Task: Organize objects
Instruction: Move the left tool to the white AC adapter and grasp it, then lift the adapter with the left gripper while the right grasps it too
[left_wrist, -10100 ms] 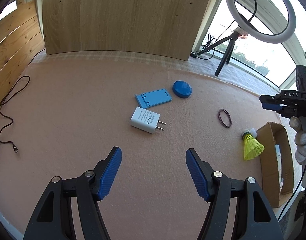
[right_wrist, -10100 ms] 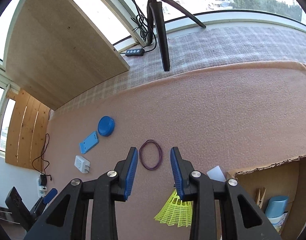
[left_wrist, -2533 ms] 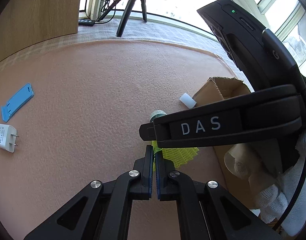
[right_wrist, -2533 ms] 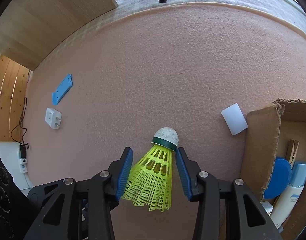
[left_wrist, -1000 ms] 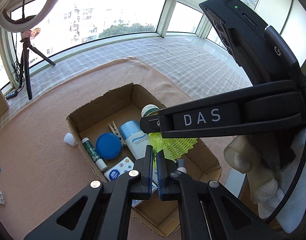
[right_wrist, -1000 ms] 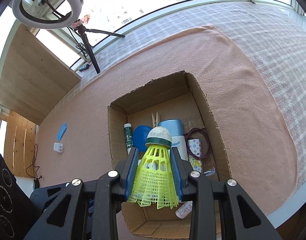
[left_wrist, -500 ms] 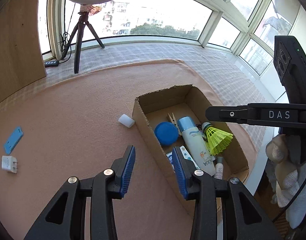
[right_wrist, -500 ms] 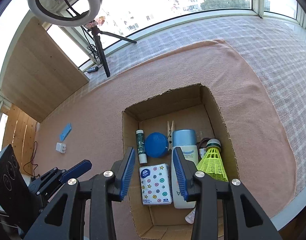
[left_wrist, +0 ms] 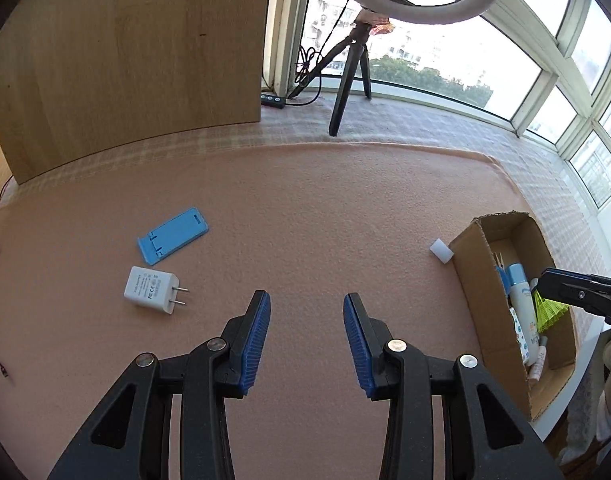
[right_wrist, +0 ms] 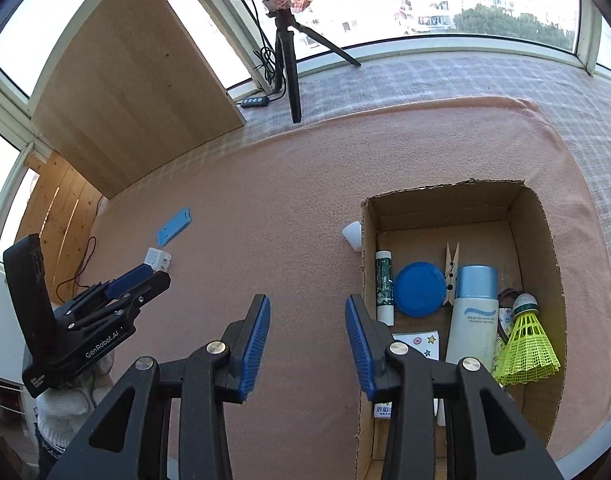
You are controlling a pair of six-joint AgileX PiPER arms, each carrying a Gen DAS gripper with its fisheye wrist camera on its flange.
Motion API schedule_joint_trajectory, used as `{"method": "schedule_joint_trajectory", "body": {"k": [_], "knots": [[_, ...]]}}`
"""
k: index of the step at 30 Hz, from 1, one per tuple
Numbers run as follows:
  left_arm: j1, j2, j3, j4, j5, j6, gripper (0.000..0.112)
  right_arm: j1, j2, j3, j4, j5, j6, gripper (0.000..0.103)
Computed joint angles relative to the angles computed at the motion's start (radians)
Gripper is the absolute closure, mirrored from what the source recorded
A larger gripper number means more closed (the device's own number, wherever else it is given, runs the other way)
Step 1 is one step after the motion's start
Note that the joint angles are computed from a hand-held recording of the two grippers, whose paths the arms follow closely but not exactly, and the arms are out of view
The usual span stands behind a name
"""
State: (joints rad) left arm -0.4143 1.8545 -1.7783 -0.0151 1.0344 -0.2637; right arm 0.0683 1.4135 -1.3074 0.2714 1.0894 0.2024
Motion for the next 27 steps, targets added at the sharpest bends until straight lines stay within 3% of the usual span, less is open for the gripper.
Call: {"method": "schedule_joint_trajectory", "body": {"k": [7,14,21,27], "knots": [[0.172,0.066,-0.044,0.017,0.040,0.048,0.071,0.116,0.041,-0.040,-0.043,-0.012,0.072,0.067],[0.314,0.186,-0.163,-0.059,0.112,0.114,0.073,0.181,0.050,-0.039,-0.056,-0.030,0.137,0.067],[0.365,0.283,-0.258,-0.142,0.159,0.139,0.084,0.190,0.043,-0.005,-0.057,-0.054,0.172,0.067],[0.368,0.310,-0.264,-0.164,0.151,0.142,0.090,0.193,0.043,0.005,-0.061,-0.054,0.188,0.067]]}}
